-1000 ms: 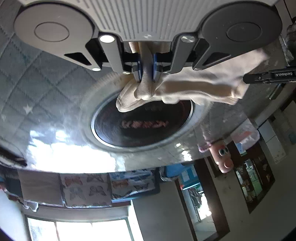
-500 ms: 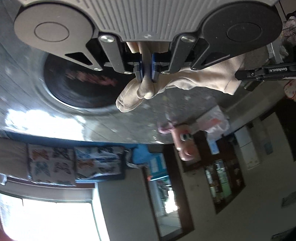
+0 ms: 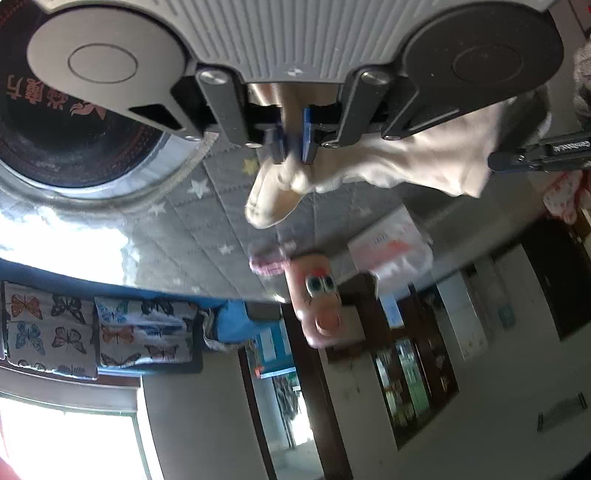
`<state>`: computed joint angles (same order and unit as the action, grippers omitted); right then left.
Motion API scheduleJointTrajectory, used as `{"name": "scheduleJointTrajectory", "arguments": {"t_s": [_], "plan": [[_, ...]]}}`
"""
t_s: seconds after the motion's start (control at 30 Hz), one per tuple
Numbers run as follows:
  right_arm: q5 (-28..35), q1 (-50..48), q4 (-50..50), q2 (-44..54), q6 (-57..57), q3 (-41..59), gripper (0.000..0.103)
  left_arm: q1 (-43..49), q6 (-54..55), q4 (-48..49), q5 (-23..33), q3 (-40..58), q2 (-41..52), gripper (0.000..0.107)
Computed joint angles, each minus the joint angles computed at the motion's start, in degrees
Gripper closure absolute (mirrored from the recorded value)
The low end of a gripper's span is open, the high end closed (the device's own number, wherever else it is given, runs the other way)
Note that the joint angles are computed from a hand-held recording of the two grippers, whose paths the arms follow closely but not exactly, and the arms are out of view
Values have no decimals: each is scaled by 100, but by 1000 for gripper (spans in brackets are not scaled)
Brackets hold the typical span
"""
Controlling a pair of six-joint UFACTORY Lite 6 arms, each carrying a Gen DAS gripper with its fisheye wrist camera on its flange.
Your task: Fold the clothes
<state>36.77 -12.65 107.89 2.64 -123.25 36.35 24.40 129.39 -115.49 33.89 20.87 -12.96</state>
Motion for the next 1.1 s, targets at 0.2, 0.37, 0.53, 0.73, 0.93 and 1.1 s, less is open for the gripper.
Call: {"name": "scheduleJointTrajectory", "arguments": {"t_s": [0.2, 0.37, 0.53, 0.73, 0.93, 1.1], "plan": [[-178, 55, 52, 131, -161, -18, 88, -57, 402, -327, 44, -68, 167, 80], [-333, 416, 194, 397, -265, 191, 84, -676, 891, -928, -54, 272, 614, 80], [-500, 875, 432, 1115, -279, 847, 80, -1282, 1309, -1611, -237, 1063, 1612, 80], [-781, 1338, 872, 2004, -504, 1647, 77, -1831, 1520, -2008, -382, 1907, 2594, 80], [-852, 1489, 1258, 2463, -905, 1995, 73, -2087, 1965, -2629, -574, 2500, 3381, 79], [-791, 1392, 1319, 1882, -1130, 1435, 64, -1990, 2006, -2631, -466, 2032, 2880, 62]]}}
